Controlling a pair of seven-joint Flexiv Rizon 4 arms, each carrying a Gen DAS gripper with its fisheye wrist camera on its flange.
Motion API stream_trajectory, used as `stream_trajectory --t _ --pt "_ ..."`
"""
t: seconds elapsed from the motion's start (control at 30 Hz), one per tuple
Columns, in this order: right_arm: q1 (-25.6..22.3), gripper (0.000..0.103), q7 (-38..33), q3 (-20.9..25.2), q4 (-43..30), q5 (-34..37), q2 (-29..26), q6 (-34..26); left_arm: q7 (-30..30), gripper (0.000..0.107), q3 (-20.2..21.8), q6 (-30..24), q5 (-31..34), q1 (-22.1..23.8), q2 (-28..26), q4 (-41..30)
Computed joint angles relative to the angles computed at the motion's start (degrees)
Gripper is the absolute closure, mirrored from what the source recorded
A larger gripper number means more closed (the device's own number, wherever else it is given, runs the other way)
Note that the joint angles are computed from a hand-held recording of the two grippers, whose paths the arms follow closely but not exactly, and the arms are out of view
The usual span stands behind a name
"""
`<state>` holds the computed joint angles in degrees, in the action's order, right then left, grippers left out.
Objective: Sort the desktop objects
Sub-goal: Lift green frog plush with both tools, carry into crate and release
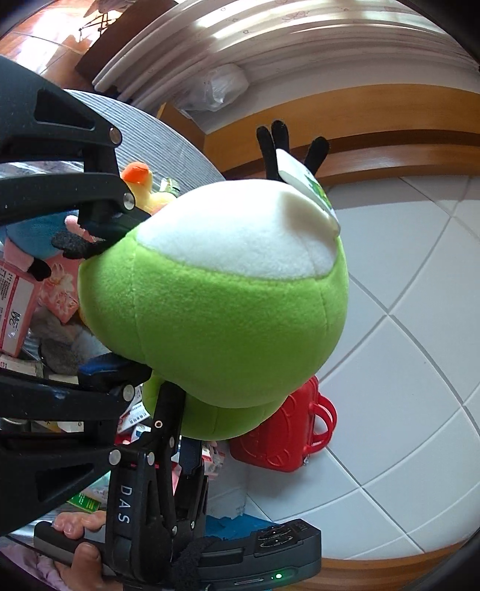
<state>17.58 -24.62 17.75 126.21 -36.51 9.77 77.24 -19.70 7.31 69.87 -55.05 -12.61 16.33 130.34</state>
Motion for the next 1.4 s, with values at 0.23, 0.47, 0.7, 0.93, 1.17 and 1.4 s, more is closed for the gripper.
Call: stream_trajectory --t 0.23,0.47,0.7,0.93,1.17,1.4 --pt "-2.34 0.050 5.27 4.36 1.84 -1.73 12.46 -10.59 4.32 0.059 0.99 -4.56 -2.96 -3.63 6.33 0.02" --pt "-3.00 0.050 5.33 8.33 1.21 1.75 25.92 -26.42 6.58 0.059 0.32 -8.51 -5.62 -8.69 13.13 0.46" --pt "-4.36 0.050 0.61 10.93 -1.73 6.64 40.34 -45.02 4.54 0.059 -3.24 -9.84 -7.37 -15.68 18.87 0.68" --pt "-6.14 0.050 -10.74 8.38 -3.70 11.61 55.63 -60.12 -2.88 0.059 -12.90 -0.61 -8.99 -25.49 20.26 1.50" --pt "-6.84 0.050 -28.79 -1.89 -6.03 13.01 68.18 -73.06 -24.90 0.058 -29.20 8.07 -0.46 -25.99 15.39 -1.08" --pt "-9.64 0.050 -40.71 -16.41 -8.66 12.22 71.96 -79.42 -53.76 0.058 -53.02 -1.99 23.64 -4.92 4.00 -17.08"
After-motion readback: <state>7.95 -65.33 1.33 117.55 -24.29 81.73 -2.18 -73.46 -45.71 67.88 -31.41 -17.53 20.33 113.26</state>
